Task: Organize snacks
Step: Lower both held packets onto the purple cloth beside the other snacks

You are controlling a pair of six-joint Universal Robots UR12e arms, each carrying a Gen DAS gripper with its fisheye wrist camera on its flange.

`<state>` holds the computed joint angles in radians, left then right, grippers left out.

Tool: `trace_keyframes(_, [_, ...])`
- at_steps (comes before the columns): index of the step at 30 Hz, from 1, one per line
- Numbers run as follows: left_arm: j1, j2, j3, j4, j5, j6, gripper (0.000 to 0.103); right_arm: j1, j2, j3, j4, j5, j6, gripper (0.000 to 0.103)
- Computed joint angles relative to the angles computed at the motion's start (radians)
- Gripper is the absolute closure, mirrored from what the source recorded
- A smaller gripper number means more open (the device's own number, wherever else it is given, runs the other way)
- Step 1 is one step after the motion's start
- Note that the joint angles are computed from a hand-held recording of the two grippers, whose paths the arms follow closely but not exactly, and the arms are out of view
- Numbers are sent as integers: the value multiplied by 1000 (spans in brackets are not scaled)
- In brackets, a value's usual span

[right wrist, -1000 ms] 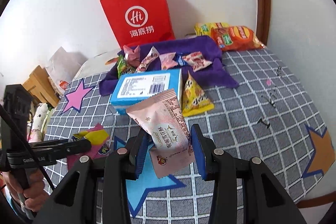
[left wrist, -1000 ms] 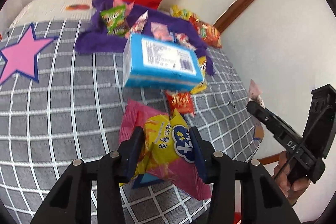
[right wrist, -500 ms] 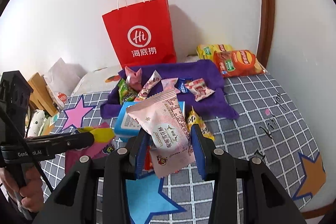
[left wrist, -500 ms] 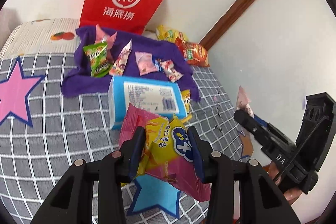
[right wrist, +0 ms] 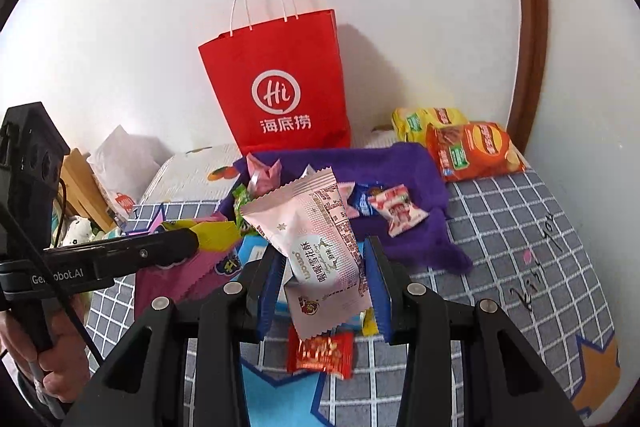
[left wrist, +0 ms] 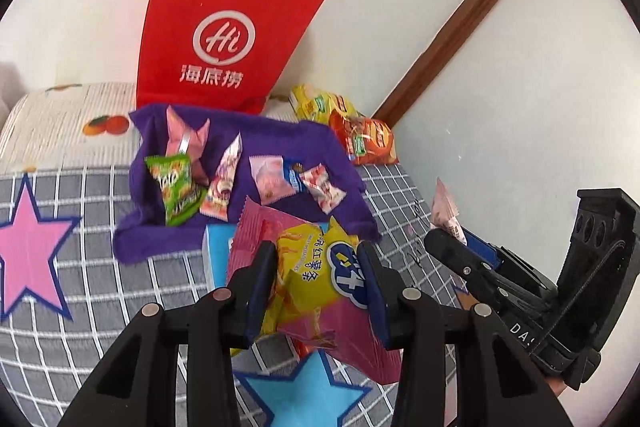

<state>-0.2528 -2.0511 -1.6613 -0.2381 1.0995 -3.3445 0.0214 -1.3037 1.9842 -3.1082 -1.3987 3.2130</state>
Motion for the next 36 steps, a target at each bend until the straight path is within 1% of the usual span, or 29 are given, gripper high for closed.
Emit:
trace_keyframes(5, [-1,-21,40,4,14,11,63,-3,26,-44,13,-6,-8,63])
trace_keyframes(9, [0,-39,69,5,21,7,63,-7,51,-87,47,-2,-16,63])
trace_keyframes(12, [2,-54,92,-3,21,8,63,-11,70,-116,66,8,-17,63])
trace_keyframes(16, [2,-75,122,-15,45,10,63,-12,96,-154,88,12,-19,63])
trace_keyframes(21, [11,-104,166,-33,43,-7,63,-13,125,-195,110,11,-29,63])
trace_keyframes(26, [14,-138,216,-49,46,-18,63,-19,161,-244,129,26,-23,63])
trace_keyframes(31, [16,-173,271,-74,53,-23,63,-25,198,-299,169,60,-28,63])
trace_keyframes(36, [14,-205,314,-90,69,-24,64,-27,231,-337,173,68,-46,63])
